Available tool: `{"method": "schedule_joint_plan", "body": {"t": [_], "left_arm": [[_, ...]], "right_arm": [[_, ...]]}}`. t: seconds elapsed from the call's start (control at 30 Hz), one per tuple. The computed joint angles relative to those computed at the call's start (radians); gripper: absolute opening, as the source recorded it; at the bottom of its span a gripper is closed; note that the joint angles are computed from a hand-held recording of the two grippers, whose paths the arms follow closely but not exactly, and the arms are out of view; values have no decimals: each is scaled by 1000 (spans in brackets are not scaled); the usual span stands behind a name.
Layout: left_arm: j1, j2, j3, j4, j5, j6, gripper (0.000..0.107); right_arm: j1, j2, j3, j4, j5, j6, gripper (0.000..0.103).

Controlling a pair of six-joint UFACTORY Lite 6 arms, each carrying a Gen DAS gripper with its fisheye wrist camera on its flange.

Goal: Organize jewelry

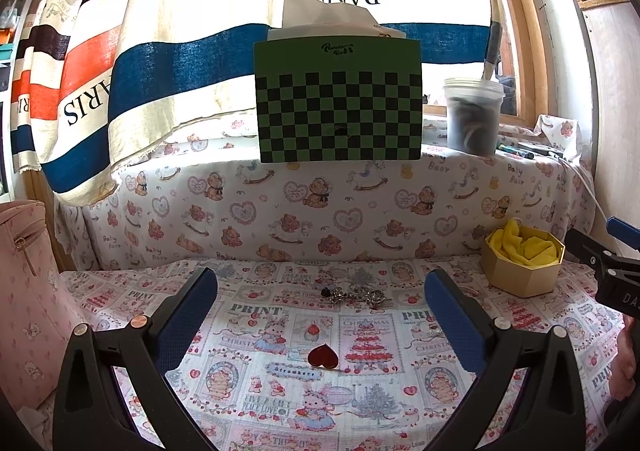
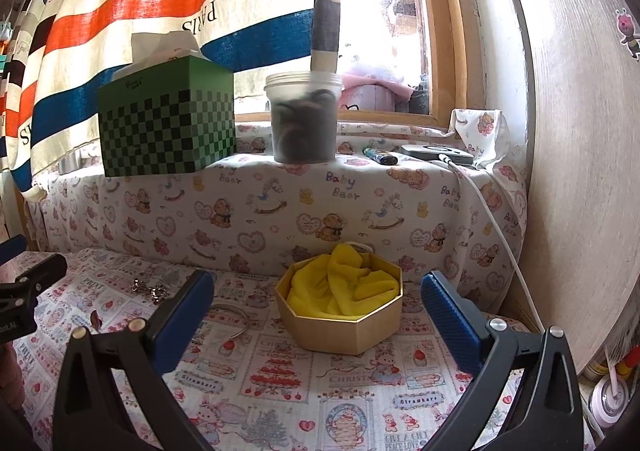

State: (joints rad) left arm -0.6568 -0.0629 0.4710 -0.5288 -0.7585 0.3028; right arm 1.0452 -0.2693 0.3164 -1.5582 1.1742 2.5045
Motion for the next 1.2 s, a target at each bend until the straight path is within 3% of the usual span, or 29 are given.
{"method": "schedule_joint_plan", "body": {"t": [0.67,0.9,1.07,1.2], "left_arm": [[2,5,4,-46,0,36,103],[-12,26,27,-70,20,96,103],[-5,26,95,-63,174,162,103],[-29,12,200,-308,318,444,103]], "right_arm": [[-21,-1,6,8,-17,-9,103],[-85,-20,4,-17,-116,-43,103],[-100,-46,-13,-11,-117,-44,103],[-132,-87,-30,-46,-168,-46,103]]}}
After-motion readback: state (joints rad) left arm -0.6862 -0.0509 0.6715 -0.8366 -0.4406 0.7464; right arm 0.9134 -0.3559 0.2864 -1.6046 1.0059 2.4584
